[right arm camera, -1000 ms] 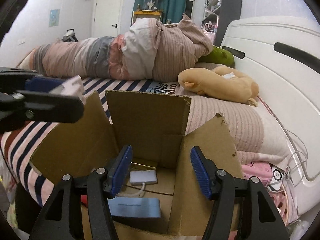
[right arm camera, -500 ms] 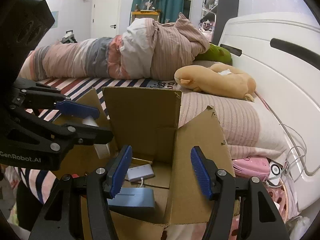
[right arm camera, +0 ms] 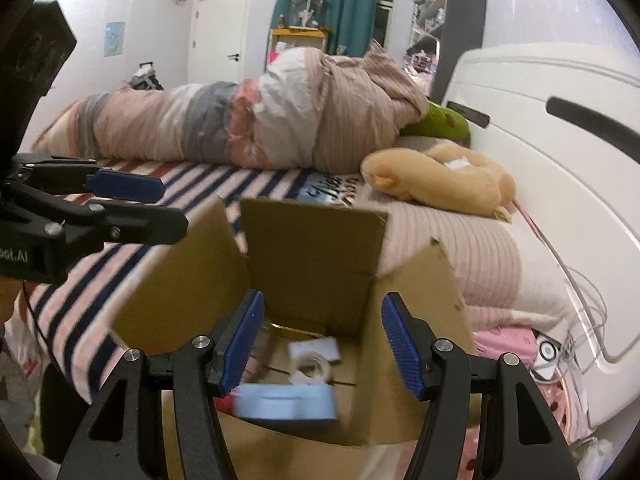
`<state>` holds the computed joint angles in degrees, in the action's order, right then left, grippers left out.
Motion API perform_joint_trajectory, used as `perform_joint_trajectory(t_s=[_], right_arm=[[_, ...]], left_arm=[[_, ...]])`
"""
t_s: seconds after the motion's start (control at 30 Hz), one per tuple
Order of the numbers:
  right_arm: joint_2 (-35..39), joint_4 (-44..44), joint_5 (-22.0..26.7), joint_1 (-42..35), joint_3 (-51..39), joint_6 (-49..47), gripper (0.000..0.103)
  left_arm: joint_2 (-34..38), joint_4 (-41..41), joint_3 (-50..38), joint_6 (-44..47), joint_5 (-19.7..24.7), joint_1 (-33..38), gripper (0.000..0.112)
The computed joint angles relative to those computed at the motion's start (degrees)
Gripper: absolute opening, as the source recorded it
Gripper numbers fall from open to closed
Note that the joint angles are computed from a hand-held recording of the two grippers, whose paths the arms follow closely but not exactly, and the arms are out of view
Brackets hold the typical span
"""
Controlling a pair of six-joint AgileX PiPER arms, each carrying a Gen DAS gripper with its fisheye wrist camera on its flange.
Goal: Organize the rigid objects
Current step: 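Grasp the white bottle with the left gripper while the right gripper grasps the double-cup case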
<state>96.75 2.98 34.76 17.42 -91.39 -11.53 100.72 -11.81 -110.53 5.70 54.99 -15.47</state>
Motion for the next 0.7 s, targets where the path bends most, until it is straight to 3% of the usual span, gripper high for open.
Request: perform_joint_trajectory(t_s=[0.3, 0.47, 0.7], right_arm=[[5.0, 5.4, 4.2, 10.5, -10.6, -3.6, 0.058], [14.5, 0.0, 11.0, 17.3, -21.1, 1.5, 0.058], [27.2, -8.2, 17.1, 21.5, -31.0, 10.4, 0.058]], left_arm=[[-11.3, -3.6, 17.8, 5.1, -7.0, 15.1, 0.064], [-13.6, -5.4, 28.7, 8.6, -11.6, 21.5, 0.064], [-10.5, -16.8, 38.3, 18.7, -15.1, 28.1, 0.064]])
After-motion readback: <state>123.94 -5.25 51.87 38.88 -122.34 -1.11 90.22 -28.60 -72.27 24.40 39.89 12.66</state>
